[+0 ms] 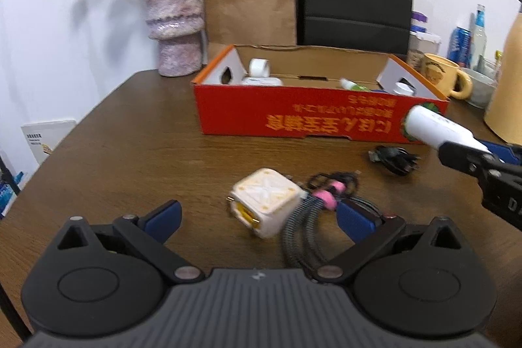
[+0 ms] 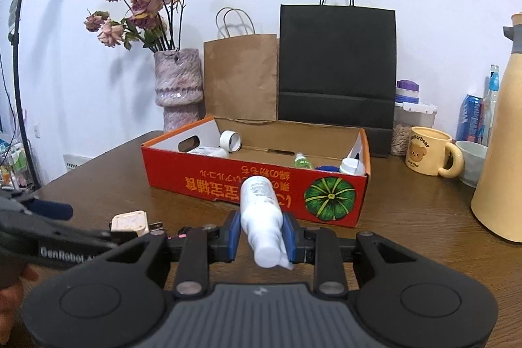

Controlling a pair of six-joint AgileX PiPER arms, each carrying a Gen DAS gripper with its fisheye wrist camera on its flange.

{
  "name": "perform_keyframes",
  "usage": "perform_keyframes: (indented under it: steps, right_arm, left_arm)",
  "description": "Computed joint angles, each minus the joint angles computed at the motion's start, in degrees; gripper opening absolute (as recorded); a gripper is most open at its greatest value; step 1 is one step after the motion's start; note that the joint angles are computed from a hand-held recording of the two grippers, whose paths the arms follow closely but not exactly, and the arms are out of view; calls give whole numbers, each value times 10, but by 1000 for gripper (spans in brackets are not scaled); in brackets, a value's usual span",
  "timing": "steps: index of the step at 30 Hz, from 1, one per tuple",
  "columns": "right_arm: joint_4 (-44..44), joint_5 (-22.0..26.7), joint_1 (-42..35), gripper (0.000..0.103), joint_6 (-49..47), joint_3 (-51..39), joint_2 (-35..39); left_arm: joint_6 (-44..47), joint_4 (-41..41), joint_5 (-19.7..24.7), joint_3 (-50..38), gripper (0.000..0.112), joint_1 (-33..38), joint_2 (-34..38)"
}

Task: Organize rigid objects
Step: 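Grasp the braided black cable coil with the left gripper while the right holds the lotion bottle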

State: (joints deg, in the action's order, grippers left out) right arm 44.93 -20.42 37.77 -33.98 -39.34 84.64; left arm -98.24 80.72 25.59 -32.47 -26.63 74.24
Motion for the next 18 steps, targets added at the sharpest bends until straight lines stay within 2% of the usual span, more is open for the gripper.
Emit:
perform_keyframes:
  steps: [7, 18]
  right_arm:
    - [-44, 7, -25, 27, 31, 21, -18]
    - [-174, 24, -86, 27, 125, 53, -44]
  left_arm:
    - [-11, -18, 26, -16, 103, -69, 32]
    - [18, -91, 56, -77, 103, -108, 104]
